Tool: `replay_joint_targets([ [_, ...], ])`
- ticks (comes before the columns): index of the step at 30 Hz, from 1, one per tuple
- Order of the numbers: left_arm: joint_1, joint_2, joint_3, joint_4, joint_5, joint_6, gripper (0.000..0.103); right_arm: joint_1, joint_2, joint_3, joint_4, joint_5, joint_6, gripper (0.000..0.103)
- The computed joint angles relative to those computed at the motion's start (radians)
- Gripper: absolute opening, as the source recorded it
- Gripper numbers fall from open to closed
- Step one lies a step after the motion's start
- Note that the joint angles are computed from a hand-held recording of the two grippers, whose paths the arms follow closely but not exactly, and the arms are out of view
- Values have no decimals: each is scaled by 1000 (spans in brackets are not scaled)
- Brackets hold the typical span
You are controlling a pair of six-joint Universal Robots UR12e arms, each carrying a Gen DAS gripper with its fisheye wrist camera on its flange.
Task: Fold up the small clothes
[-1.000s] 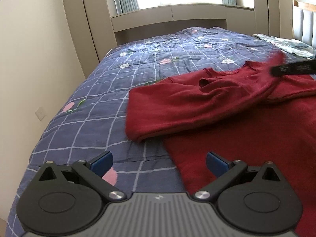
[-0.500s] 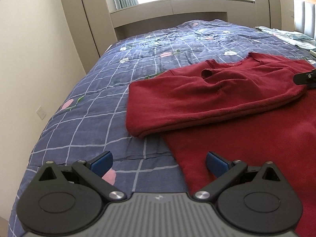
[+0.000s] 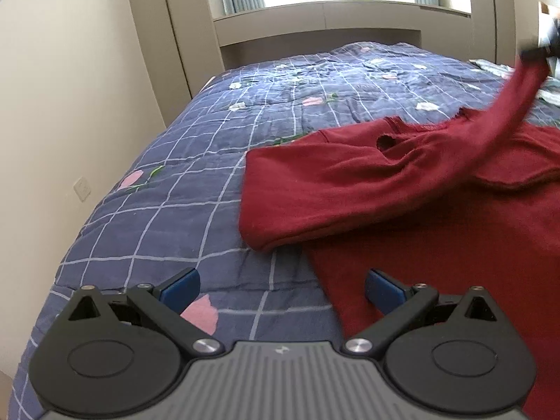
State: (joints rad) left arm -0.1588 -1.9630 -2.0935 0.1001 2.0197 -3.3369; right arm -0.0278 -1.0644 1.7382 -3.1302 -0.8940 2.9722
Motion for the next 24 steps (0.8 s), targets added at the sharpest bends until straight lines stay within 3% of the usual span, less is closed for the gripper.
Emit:
replay_joint_targets([
  [4, -5, -24, 28, 10, 29, 6, 102, 13, 37, -88, -132, 9, 58, 4],
  [8, -8, -49, 56, 32, 66, 17, 101, 5, 52, -129, -190, -24, 122, 4],
  [13, -1, -71, 78, 79, 47, 38, 97, -22, 48, -95, -130, -44, 104, 4],
  [18, -4, -100, 114, 59, 73, 101, 68, -33, 56, -63, -68, -82, 86, 3],
  [20, -1, -107, 121, 61, 80, 122, 47, -36, 55, -46, -72, -78, 82, 4],
  [21, 2, -109, 123, 64, 76, 132, 41, -37, 57, -44, -73, -77, 78, 4],
  [23, 5, -113, 117, 116, 63, 159, 20, -38, 60, -42, -72, -69, 67, 4],
  [24, 2, -116, 114, 141, 73, 164, 20, -39, 61, -41, -77, -65, 63, 4],
])
